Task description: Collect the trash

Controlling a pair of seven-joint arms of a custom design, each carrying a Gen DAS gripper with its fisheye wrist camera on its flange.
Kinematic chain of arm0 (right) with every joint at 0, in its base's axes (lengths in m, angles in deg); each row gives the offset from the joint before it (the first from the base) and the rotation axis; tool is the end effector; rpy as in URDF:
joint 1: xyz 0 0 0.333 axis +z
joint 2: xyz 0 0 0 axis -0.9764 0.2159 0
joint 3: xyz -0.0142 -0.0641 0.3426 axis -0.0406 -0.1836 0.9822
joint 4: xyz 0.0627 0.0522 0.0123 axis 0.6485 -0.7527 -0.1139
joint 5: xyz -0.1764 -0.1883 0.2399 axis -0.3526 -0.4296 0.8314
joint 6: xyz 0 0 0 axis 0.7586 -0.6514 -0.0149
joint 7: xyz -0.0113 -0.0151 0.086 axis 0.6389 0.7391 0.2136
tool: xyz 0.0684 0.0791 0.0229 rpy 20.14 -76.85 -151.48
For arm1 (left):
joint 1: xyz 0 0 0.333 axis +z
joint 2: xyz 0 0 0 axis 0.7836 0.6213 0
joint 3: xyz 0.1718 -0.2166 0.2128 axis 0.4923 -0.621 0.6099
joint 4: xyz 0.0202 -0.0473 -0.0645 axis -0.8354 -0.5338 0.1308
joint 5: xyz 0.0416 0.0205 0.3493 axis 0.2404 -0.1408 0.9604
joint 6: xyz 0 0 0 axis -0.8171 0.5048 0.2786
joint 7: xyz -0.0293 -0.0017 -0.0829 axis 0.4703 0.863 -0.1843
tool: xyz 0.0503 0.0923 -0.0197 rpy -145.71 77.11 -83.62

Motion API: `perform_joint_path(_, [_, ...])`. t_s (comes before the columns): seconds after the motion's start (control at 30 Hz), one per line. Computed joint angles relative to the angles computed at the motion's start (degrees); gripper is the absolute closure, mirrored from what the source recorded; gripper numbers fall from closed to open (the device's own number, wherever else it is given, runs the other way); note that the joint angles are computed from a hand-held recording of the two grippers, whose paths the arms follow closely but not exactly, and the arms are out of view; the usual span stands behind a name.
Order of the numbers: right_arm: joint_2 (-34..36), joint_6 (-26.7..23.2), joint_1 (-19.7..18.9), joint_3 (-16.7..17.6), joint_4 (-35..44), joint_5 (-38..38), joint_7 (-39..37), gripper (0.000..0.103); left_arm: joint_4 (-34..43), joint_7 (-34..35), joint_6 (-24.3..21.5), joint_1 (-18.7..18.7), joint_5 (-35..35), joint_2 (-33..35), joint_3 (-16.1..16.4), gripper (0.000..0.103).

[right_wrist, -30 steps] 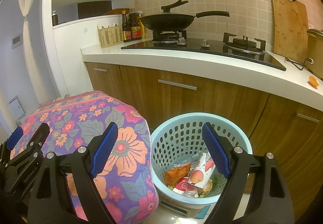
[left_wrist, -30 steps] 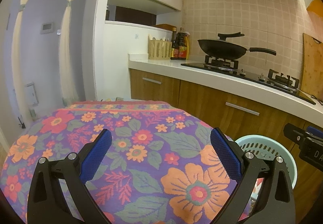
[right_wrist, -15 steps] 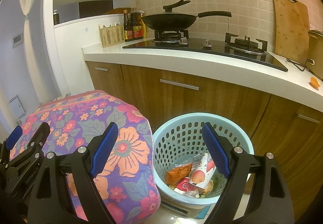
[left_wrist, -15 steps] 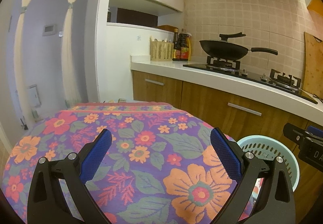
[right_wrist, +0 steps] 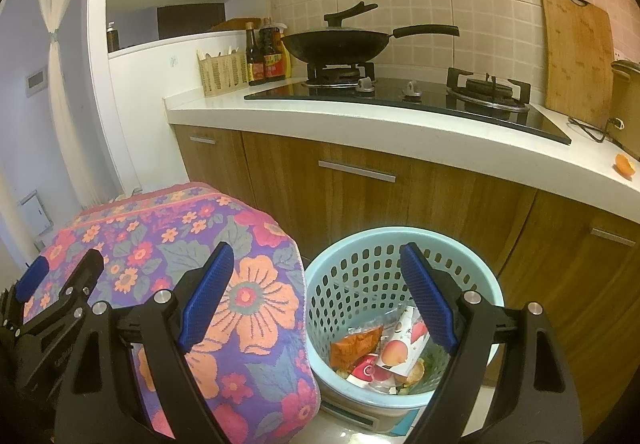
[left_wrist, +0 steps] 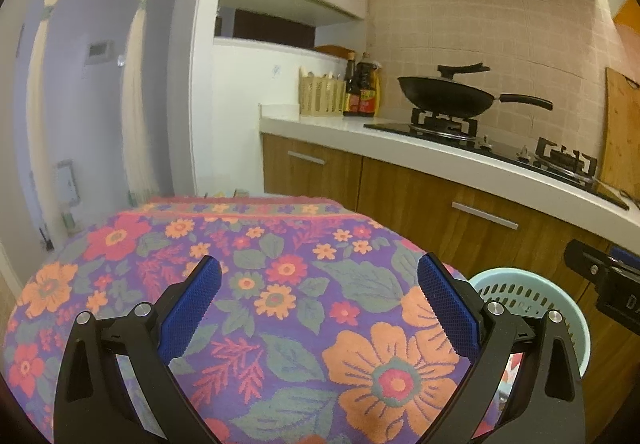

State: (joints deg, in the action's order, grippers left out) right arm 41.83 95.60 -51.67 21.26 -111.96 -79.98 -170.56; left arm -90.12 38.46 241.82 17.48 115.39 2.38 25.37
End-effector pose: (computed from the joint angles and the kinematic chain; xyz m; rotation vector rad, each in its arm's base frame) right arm 0.6790 0.2171 0.4591 -1.3346 1.7921 -0.9567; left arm 0.7115 -0.4016 0.4391 -1.5133 1.5061 -1.0819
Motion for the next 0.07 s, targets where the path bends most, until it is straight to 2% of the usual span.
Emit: perform_joint_path(0.07, [-0.03, 0.03, 0.03, -0.09, 0.0, -0.1, 0.06, 0.022, 0.08, 1.07, 0.72, 1.07, -1.46, 0.16, -1.41, 0.007])
